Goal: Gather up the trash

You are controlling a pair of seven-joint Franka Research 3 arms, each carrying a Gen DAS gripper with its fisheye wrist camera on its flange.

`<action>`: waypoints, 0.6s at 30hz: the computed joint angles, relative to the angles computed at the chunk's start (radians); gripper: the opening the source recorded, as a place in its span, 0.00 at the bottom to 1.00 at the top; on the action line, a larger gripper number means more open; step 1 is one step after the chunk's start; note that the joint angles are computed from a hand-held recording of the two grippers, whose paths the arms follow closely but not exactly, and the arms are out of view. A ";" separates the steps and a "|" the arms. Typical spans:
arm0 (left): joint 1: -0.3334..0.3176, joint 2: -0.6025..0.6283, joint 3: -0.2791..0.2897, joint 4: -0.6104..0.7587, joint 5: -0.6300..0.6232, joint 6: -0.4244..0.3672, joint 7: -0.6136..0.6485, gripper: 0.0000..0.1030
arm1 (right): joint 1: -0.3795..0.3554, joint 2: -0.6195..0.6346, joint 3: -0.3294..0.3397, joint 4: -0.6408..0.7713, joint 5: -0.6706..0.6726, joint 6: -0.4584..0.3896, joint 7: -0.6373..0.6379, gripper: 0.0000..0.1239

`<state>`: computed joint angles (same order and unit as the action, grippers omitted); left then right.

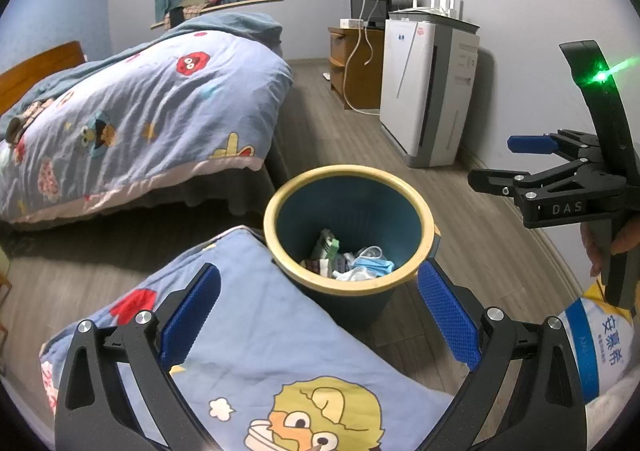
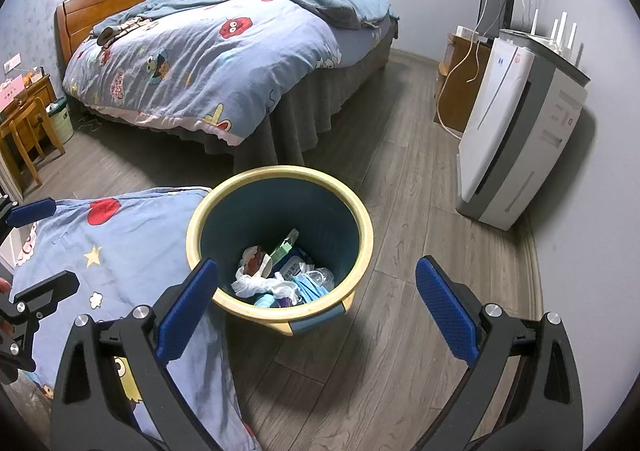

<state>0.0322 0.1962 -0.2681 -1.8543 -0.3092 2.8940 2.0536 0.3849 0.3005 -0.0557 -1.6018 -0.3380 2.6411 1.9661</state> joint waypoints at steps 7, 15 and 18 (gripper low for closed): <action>-0.001 -0.001 0.001 -0.003 0.002 0.000 -0.002 0.95 | 0.003 0.001 -0.003 0.002 -0.002 -0.003 0.004 0.78; 0.001 -0.001 -0.001 -0.002 -0.001 -0.002 -0.001 0.95 | 0.001 0.004 -0.004 0.002 0.001 -0.002 0.002 0.78; 0.000 -0.001 0.000 -0.001 0.000 -0.005 -0.002 0.95 | 0.001 0.006 -0.004 0.006 0.003 -0.005 0.000 0.78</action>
<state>0.0318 0.1952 -0.2679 -1.8558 -0.3090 2.8893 2.0521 0.3856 0.3063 -0.0593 -1.5962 -0.3350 2.6357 1.9666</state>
